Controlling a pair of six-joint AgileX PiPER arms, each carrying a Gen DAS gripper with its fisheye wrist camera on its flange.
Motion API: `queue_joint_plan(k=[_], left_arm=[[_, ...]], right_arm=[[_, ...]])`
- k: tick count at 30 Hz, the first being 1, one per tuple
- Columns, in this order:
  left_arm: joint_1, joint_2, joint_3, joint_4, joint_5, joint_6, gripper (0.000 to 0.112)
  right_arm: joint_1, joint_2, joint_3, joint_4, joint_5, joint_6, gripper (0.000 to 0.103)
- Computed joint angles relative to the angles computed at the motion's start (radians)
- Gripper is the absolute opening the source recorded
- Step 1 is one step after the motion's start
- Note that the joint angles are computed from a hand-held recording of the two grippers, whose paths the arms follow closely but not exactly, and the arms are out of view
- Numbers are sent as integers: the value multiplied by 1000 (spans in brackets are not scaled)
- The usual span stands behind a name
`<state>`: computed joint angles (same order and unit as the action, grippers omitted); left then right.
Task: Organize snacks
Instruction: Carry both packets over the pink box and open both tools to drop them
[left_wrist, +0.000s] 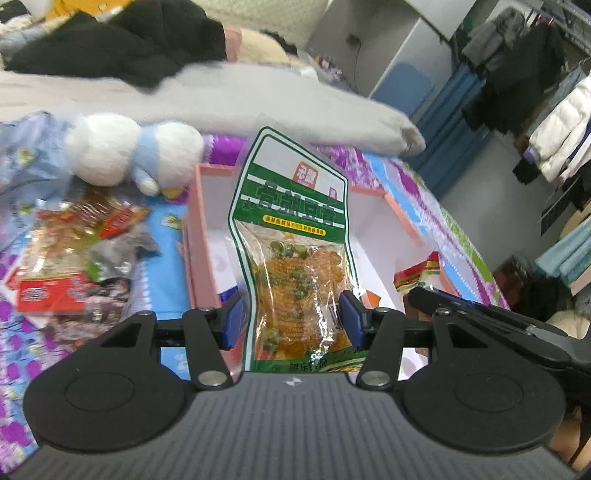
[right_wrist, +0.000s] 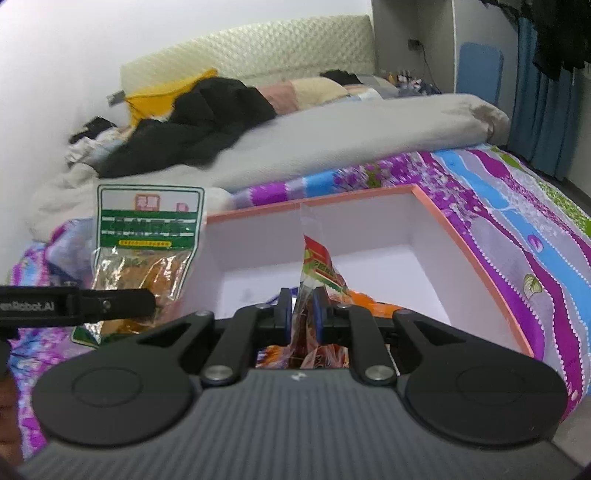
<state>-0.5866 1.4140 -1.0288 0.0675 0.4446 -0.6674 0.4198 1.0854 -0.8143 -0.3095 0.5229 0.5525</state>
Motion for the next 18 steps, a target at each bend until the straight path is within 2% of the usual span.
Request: queue_joint_plan(k=[2,9,11,13,14,16,17,18], left_arm=[[20,81,-46,-67,-17,82,59],[55,285,-171,-199,-19,247,59],[62,308,-174,-222,-23,266,60],[64,316,-166,-209,-34,250,61],[68,315,-160,-213,-44,259,67],[77,314,-157,-285,-51,334,79],[74,308,-158,-273,-47,325,87],[66,304,-160,-222,-46,277,87]], right_arm=[[-63,48,8,78,-47,-95,16],[-165,191,20,215,-147,-261,17],[-182,217,23,252,-162,-298,24],[-199,238,20,324,-166,-371,34],[-208,246,19,369,-168,-419,37],[-207,246,20,380,-170,-430,54],[-206,240,24,383,-174,-429,56],[-205,237,24,382,-170,-424,56]])
